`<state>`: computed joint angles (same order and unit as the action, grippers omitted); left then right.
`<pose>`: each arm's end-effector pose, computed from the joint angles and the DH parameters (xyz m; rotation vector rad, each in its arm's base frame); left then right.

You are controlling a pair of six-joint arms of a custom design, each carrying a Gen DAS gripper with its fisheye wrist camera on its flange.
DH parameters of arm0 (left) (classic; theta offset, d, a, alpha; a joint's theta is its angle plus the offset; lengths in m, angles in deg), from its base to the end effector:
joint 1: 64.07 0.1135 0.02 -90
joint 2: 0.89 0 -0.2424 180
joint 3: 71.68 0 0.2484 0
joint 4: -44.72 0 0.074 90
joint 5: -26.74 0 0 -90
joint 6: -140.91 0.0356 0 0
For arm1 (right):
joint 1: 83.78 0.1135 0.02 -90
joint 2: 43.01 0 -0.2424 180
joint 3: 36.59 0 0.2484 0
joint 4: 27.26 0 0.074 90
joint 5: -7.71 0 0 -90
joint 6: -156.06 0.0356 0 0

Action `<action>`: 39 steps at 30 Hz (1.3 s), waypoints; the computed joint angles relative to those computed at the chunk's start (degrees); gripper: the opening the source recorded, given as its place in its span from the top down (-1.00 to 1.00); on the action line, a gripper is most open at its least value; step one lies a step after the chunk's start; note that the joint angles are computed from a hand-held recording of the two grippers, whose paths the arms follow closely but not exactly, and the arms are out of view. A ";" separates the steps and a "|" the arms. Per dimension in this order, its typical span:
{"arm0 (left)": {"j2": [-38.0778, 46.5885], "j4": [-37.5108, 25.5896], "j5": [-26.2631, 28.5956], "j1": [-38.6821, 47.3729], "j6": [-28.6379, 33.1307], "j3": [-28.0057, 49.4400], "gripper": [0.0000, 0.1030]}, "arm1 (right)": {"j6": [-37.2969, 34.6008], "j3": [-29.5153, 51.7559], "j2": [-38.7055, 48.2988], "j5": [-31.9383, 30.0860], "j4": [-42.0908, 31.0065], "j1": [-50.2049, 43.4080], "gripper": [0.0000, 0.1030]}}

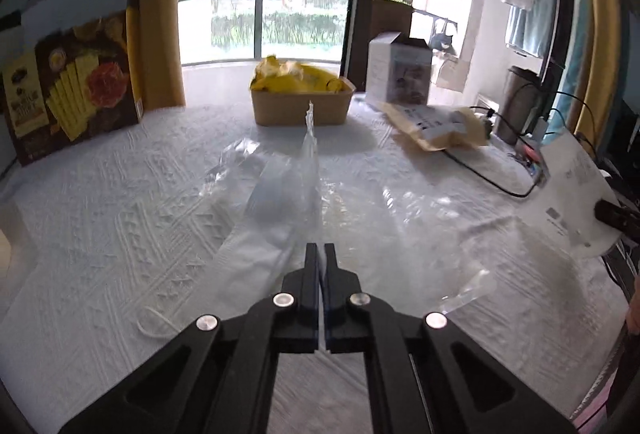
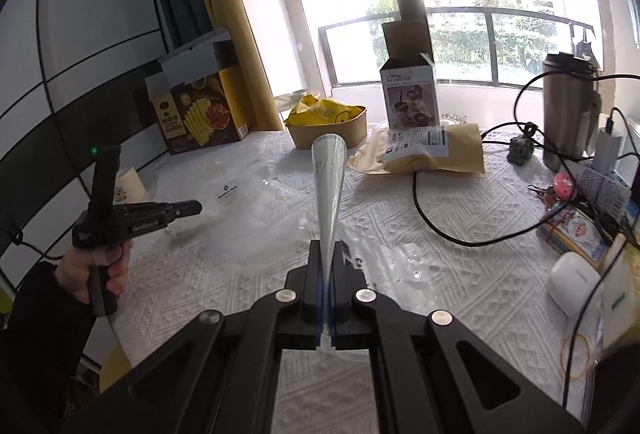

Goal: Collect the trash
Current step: 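Lift both held clear bags off the table and carry them toward the yellow bin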

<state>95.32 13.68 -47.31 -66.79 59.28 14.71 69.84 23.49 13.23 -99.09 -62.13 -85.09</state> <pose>0.3720 -0.0275 0.2413 0.3625 2.2355 -0.2653 0.2259 0.0051 0.2759 -0.0818 2.1029 0.3352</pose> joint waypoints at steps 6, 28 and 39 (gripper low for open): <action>-15.33 2.28 -3.19 -3.66 -1.88 -10.11 0.99 | -0.80 -2.37 -8.81 -1.18 -4.96 -1.25 0.96; -59.81 -15.99 5.95 6.97 -2.09 -27.25 0.99 | 6.15 -3.51 -30.32 19.26 -18.67 24.87 0.97; -76.70 -38.93 33.64 44.46 14.40 -28.19 0.99 | 14.32 -3.28 -29.15 43.83 -19.42 55.61 0.97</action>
<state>18.61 -25.25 -13.66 -22.32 73.68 -13.49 84.16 20.21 -15.91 -55.27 -81.55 -29.47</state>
